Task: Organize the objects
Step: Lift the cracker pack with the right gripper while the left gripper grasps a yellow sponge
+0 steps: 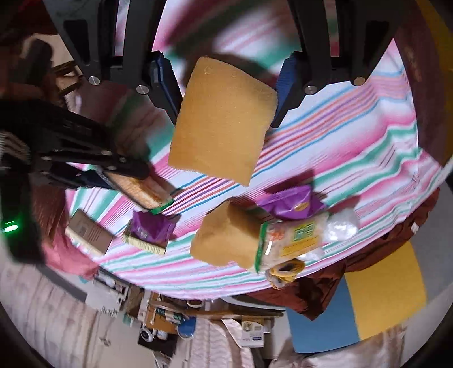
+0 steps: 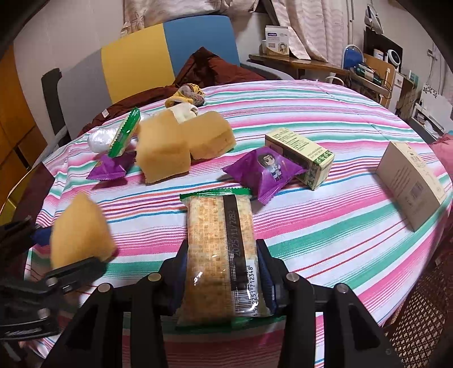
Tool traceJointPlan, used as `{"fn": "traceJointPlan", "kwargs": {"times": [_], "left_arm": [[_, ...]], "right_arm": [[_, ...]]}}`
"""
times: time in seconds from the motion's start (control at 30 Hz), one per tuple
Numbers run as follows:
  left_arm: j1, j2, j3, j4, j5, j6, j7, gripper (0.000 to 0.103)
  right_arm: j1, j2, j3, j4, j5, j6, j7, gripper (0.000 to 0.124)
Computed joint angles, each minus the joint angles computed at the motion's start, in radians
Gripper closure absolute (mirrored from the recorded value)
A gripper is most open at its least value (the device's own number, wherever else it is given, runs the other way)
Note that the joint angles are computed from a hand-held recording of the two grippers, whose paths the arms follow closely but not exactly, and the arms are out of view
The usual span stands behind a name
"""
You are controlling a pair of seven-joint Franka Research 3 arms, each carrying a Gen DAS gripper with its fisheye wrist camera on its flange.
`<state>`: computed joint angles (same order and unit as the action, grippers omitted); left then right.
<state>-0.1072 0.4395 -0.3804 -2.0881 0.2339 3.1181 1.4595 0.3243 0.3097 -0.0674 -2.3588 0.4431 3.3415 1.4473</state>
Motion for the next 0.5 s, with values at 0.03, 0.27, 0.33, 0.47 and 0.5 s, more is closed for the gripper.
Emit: {"fn": "traceJointPlan", "kwargs": {"times": [0.03, 0.27, 0.33, 0.47, 0.5], "left_arm": [[0.082, -0.008, -0.084, -0.028, -0.041, 0.007, 0.031, 0.043], [0.491, -0.088, -0.449, -0.215, -0.119, 0.103, 0.051, 0.043], [0.63, -0.111, -0.557, -0.265, -0.114, 0.132, 0.013, 0.043], [0.755, -0.205, -0.614, -0.348, -0.093, 0.195, -0.075, 0.043], [0.765, -0.228, -0.609, -0.364, -0.089, 0.206, -0.095, 0.043]], "right_arm": [[-0.014, -0.004, 0.014, -0.005, -0.011, 0.004, 0.018, 0.08], [-0.172, -0.019, 0.177, -0.026, -0.077, 0.019, 0.095, 0.081], [-0.151, -0.024, 0.168, -0.03, -0.084, 0.013, 0.097, 0.081], [-0.082, -0.021, 0.126, -0.018, -0.083, -0.005, 0.089, 0.081], [-0.06, -0.022, 0.11, -0.017, -0.079, -0.009, 0.084, 0.081]]}}
